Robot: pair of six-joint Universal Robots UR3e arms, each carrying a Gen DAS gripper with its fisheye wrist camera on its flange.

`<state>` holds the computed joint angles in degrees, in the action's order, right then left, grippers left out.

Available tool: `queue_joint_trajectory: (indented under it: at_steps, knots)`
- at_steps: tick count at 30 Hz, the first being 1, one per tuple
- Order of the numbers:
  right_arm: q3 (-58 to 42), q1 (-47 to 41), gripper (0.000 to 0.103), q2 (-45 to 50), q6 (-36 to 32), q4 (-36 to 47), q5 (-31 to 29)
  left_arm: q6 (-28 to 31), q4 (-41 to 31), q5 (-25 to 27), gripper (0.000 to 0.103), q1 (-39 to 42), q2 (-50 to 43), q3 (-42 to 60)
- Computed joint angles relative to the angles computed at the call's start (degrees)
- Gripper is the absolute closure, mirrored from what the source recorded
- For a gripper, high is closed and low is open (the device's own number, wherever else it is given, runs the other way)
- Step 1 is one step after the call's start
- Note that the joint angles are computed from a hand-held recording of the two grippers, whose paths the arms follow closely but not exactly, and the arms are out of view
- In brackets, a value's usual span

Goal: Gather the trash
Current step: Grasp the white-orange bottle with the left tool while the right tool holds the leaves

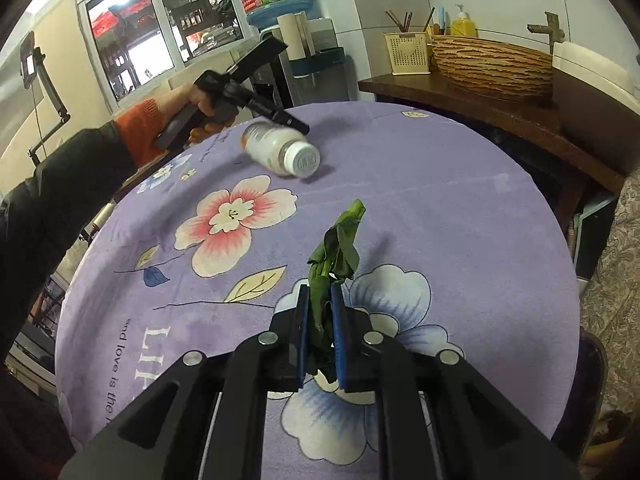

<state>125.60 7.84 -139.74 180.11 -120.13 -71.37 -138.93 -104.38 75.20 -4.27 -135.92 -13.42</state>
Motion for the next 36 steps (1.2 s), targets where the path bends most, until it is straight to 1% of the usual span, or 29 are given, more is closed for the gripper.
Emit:
queue_joint_trajectory:
  at_steps: [3,4,5,8,9,10,12,13,15,16,17,18,19,20,21,22,24,26,27,28,29,30,31,32,34,36]
  knots:
    - [0.31,1.37,0.092,-2.25,1.20,0.57,-0.90,2.81,3.36,-1.95,0.018,2.01,11.44,-18.00]
    - [0.46,1.84,0.092,-2.84,1.66,0.63,-1.23,4.20,3.90,-3.45,0.018,3.29,15.59,-24.00]
    - [0.70,2.35,0.092,-4.00,2.18,1.02,-1.35,5.05,6.15,-5.04,0.018,4.40,19.44,-30.00]
    - [1.01,4.34,0.092,-6.02,4.03,1.77,-2.12,8.81,9.08,-13.03,0.017,9.88,32.89,-48.00]
    - [1.02,5.89,0.092,-5.96,5.13,1.48,-3.29,10.51,9.72,-15.45,0.017,11.81,38.00,-53.99]
    - [1.14,8.56,0.092,-5.06,6.93,0.04,-5.67,12.07,11.03,-17.48,0.016,13.36,42.92,-59.99]
    - [1.09,12.33,0.092,-4.33,9.71,-1.23,-8.37,16.31,11.97,-20.35,0.013,17.01,53.92,-70.75]
    - [1.24,13.98,0.092,-4.43,10.98,-1.88,-9.26,19.12,10.58,-22.53,0.010,18.78,57.93,-73.82]
    - [1.42,17.90,0.092,-3.75,13.67,-3.66,-11.82,29.41,4.39,-26.64,0.007,24.64,69.14,-81.01]
    - [1.55,20.14,0.092,-3.17,15.13,-4.71,-13.40,34.71,0.81,-27.48,0.006,26.26,72.24,-82.12]
    - [1.77,22.34,0.092,-2.59,16.61,-5.77,-14.97,42.24,-3.44,-27.66,0.006,28.44,77.33,-84.09]
    - [1.85,23.84,0.092,-2.16,17.58,-6.37,-15.98,48.07,-5.29,-27.51,0.006,29.94,81.91,-86.30]
    - [1.95,26.43,0.092,-1.02,19.19,-7.63,-17.92,52.70,-6.26,-27.10,0.006,30.96,86.10,-88.41]
    - [1.98,28.87,0.092,0.05,20.71,-8.73,-19.81,55.15,-5.05,-25.91,0.006,30.35,89.57,-90.78]
    - [2.01,30.59,0.092,0.73,21.80,-9.52,-20.99,55.41,-3.53,-24.29,0.006,29.25,91.53,-92.39]
    - [2.02,31.88,0.092,1.16,22.66,-10.04,-21.82,52.90,1.23,-20.79,0.006,26.13,92.17,-94.79]
    - [1.90,35.75,0.092,2.89,25.36,-11.69,-24.74,49.33,8.00,-16.38,0.005,21.26,92.11,-97.73]
    - [1.47,39.11,0.092,4.49,27.86,-12.79,-27.19,48.27,9.86,-13.79,0.006,18.98,92.17,-98.69]
    - [1.20,40.78,0.092,5.47,28.94,-13.30,-28.59,50.30,7.23,-14.12,0.006,20.32,93.16,-98.37]
    - [1.01,42.32,0.092,6.18,29.91,-13.66,-29.84,54.96,1.49,-14.18,0.006,24.06,94.92,-97.23]
    - [0.89,43.80,0.092,6.90,30.89,-14.10,-30.96,56.63,-0.49,-14.31,0.006,25.41,95.91,-97.37]
    - [0.81,44.70,0.092,7.29,31.47,-14.33,-31.46,55.12,1.48,-13.26,0.006,24.35,95.97,-98.52]
    - [0.66,45.35,0.092,7.85,31.80,-14.68,-31.91,52.40,4.04,-11.43,0.006,22.65,95.83,-99.76]
    - [0.52,46.02,0.092,8.41,32.09,-15.02,-32.44,51.13,4.61,-10.26,0.006,22.30,95.75,-100.22]
    - [0.37,46.85,0.092,9.14,32.52,-15.57,-33.21,46.48,6.32,-8.64,0.006,21.24,95.22,-100.76]
    - [0.52,46.94,0.092,9.19,32.95,-16.03,-33.45,43.46,4.93,-8.82,0.009,21.67,95.20,-99.98]
